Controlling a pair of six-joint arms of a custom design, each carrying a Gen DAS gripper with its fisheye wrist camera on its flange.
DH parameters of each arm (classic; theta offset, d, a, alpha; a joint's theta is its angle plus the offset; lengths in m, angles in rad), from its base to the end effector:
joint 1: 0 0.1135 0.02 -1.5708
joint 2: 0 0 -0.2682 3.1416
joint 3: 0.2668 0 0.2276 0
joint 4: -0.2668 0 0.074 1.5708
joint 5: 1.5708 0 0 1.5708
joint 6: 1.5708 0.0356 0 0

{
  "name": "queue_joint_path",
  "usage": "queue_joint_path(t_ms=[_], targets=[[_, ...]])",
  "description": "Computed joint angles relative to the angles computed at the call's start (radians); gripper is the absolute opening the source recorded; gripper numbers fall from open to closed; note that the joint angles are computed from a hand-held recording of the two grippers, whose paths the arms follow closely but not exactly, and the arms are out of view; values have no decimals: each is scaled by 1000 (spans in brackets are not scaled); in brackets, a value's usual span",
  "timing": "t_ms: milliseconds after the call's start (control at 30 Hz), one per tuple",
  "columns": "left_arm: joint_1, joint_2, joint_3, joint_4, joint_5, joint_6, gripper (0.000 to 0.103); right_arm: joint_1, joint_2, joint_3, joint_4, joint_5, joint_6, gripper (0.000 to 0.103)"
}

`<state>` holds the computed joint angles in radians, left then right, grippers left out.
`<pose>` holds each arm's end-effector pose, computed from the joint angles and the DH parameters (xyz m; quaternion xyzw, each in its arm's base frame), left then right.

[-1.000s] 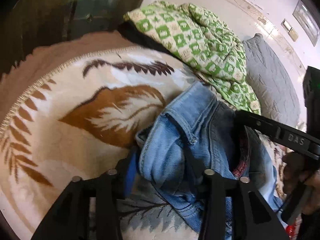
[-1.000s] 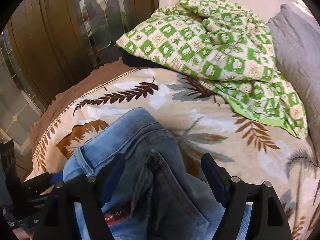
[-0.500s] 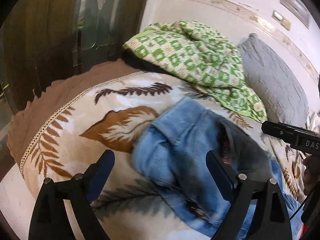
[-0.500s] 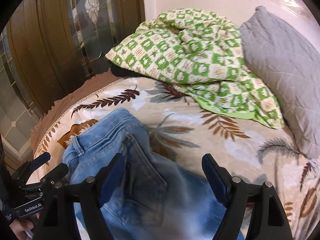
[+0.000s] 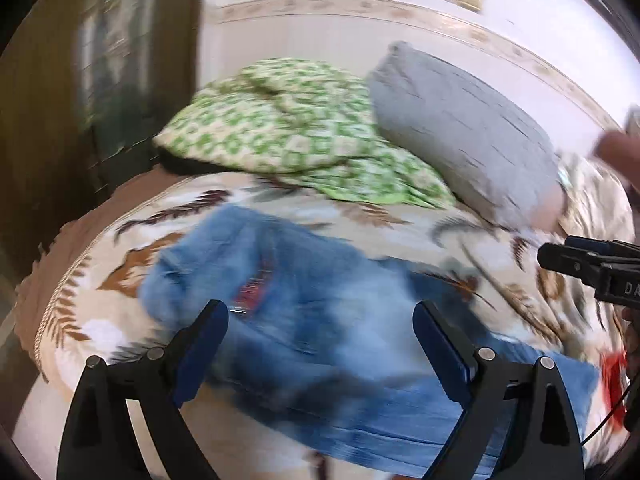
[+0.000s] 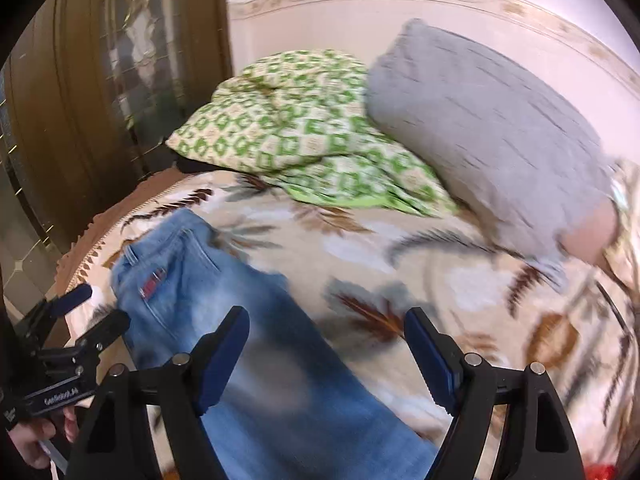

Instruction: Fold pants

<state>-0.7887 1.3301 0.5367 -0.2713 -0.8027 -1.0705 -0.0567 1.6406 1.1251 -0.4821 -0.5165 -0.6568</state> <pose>0.1596 -0.1243 0.1732 -0.2220 0.8687 0.0415 0.4410 0.3167 -0.0004 0.2368 -0.3431 0.8646 0.1341 0.3417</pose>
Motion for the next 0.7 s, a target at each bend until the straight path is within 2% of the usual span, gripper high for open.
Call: queue_joint_path(t_ms=[200,367,533,700], targets=[[-141,273,246,8,-6,47,94,-354,66,69,-142,-97,-215,88],[-196,437,403,59,36,140,94,-568,206,185,-225,-113,-294,89],[-214,513,483,76,88,213,94,-695,317,298,-322,-115,-344,89],[-206,528,474,142,182,330,94,-748,349,320,-381,-117,-378,89]])
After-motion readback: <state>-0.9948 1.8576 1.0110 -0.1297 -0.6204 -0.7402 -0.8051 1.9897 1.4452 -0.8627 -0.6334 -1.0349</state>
